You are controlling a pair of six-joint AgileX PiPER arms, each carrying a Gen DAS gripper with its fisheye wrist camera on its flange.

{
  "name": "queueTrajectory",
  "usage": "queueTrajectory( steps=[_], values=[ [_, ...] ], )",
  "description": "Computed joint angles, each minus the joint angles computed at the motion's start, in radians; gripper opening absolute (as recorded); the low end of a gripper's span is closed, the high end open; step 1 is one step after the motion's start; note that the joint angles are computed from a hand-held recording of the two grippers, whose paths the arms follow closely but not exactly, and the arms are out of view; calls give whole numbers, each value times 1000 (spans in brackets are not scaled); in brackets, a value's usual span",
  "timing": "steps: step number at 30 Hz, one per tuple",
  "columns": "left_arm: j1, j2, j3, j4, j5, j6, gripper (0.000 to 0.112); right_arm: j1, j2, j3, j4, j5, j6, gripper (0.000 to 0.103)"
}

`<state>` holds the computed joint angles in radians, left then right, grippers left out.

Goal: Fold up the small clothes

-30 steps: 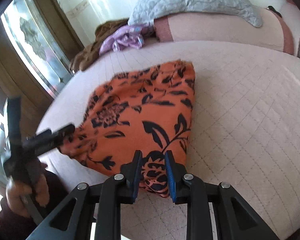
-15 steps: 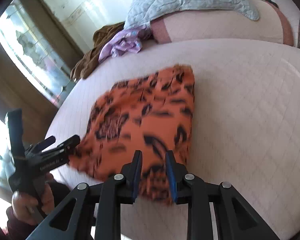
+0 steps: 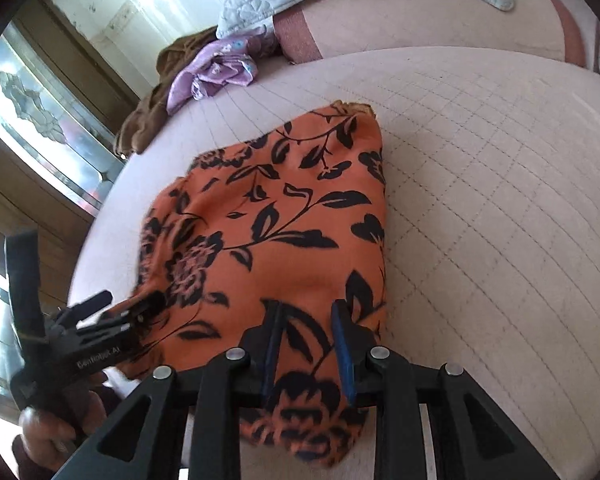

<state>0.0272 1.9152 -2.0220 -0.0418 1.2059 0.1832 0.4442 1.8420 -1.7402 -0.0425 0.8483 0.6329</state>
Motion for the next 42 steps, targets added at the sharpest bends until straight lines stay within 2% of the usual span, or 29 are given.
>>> queueTrajectory(
  steps=[3, 5, 6, 8, 11, 16, 23, 26, 35, 37, 38, 39, 40, 42],
  values=[
    [-18, -113, 203, 27, -109, 9, 103, 11, -97, 134, 48, -82, -20, 29],
    [-29, -126, 284, 25, -166, 5, 103, 47, -89, 154, -11, -77, 19, 29],
    [-21, -136, 311, 1, -195, -1, 103, 61, -89, 190, -49, -114, 37, 30],
    [-19, -117, 273, 8, -160, -18, 103, 86, -106, 237, -131, -166, 96, 29],
    [-56, -99, 214, 85, -150, -40, 103, 104, -106, 200, -157, -102, 96, 29],
    [-58, -133, 202, 71, -143, -8, 103, 70, -155, 253, -76, -121, 57, 29],
    [-84, -240, 226, 82, -191, -3, 103, 69, -241, 340, -65, -146, 57, 29],
    [-96, -249, 194, 80, -190, 2, 103, 94, -281, 350, -132, -143, 106, 29],
    [-106, -281, 151, 69, -176, 5, 103, 190, -337, 287, -358, -60, 234, 29],
    [-105, -286, 151, 64, -174, 10, 103, 207, -338, 278, -404, -35, 263, 33],
    [-106, -287, 153, 64, -174, 10, 103, 215, -338, 274, -424, -20, 277, 45],
    [-106, -290, 155, 63, -174, 11, 103, 215, -340, 279, -432, -20, 284, 66],
    [-105, -291, 156, 61, -171, 13, 103, 219, -349, 293, -451, -27, 310, 70],
    [-106, -290, 154, 58, -160, 10, 103, 230, -362, 315, -490, -34, 355, 70]
  ],
)
